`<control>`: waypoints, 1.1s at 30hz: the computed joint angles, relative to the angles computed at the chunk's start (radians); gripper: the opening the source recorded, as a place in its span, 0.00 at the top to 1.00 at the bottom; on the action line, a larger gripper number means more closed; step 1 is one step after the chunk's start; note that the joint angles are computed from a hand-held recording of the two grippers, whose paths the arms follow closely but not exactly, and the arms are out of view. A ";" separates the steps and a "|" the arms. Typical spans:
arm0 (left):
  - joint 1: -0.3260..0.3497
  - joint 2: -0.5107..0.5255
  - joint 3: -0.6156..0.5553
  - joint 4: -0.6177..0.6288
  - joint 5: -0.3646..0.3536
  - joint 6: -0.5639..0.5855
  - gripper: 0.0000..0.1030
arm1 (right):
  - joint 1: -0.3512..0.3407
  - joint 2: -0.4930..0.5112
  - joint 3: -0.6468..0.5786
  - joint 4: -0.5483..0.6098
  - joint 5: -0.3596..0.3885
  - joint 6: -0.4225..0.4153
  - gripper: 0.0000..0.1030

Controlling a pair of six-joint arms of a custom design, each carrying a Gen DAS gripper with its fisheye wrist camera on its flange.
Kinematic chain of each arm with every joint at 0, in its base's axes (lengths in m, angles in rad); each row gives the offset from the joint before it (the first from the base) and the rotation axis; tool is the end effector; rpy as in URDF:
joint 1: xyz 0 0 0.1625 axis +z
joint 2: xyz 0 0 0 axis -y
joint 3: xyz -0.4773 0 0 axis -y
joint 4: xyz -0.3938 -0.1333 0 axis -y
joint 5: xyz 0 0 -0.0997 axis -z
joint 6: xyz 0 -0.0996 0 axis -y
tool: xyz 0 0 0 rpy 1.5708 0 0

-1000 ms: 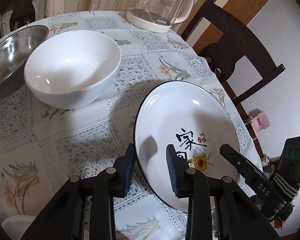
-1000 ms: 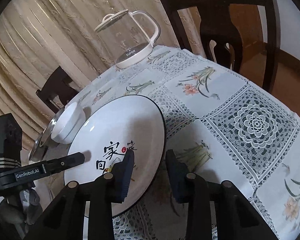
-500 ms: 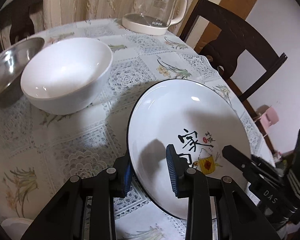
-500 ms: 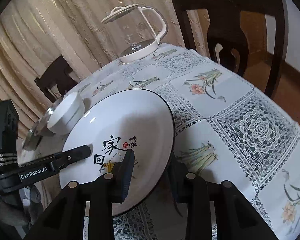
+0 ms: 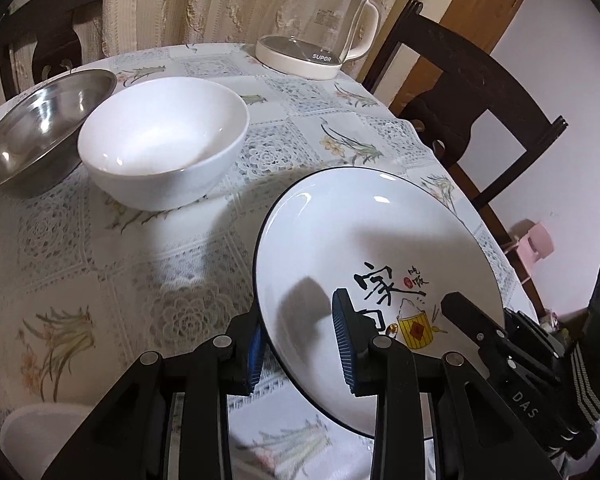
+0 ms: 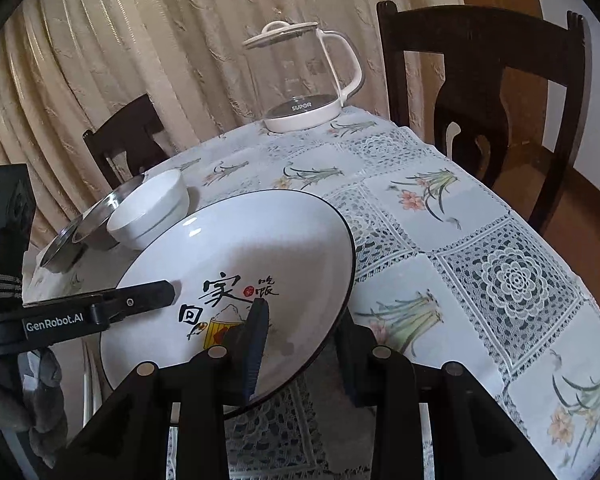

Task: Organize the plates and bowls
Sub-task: 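Lift the black-rimmed plate with both grippers and carry it over the white plates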

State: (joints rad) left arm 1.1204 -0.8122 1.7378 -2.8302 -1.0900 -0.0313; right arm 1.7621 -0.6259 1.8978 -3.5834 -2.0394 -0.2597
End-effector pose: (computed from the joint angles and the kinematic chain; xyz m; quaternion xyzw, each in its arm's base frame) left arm -0.1381 -0.6977 0.1435 0.1605 0.9450 -0.2127 0.1895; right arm 0.2077 -0.6079 0.0675 0.1208 -0.9026 0.3444 0.2283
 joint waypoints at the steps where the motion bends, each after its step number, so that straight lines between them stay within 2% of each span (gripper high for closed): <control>1: -0.003 -0.008 0.009 -0.004 -0.002 -0.002 0.69 | 0.001 -0.002 0.004 -0.001 0.002 0.001 0.67; 10: -0.022 -0.102 0.113 -0.061 -0.010 -0.017 0.69 | 0.031 -0.030 0.063 -0.024 0.053 0.035 0.67; 17: -0.032 -0.205 0.234 -0.117 0.021 -0.047 0.69 | 0.075 -0.027 0.090 -0.040 0.087 0.026 0.67; 26: -0.044 -0.339 0.372 -0.139 0.087 -0.087 0.69 | 0.123 -0.004 0.101 -0.013 0.136 0.026 0.67; 33: -0.032 -0.419 0.454 -0.138 0.111 -0.123 0.69 | 0.150 0.024 0.107 0.013 0.151 0.031 0.67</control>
State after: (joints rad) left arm 1.0882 -1.2315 2.1918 -2.9686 -0.9786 -0.1548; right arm 1.9120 -0.6023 2.0049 -3.5701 -1.8889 -0.2286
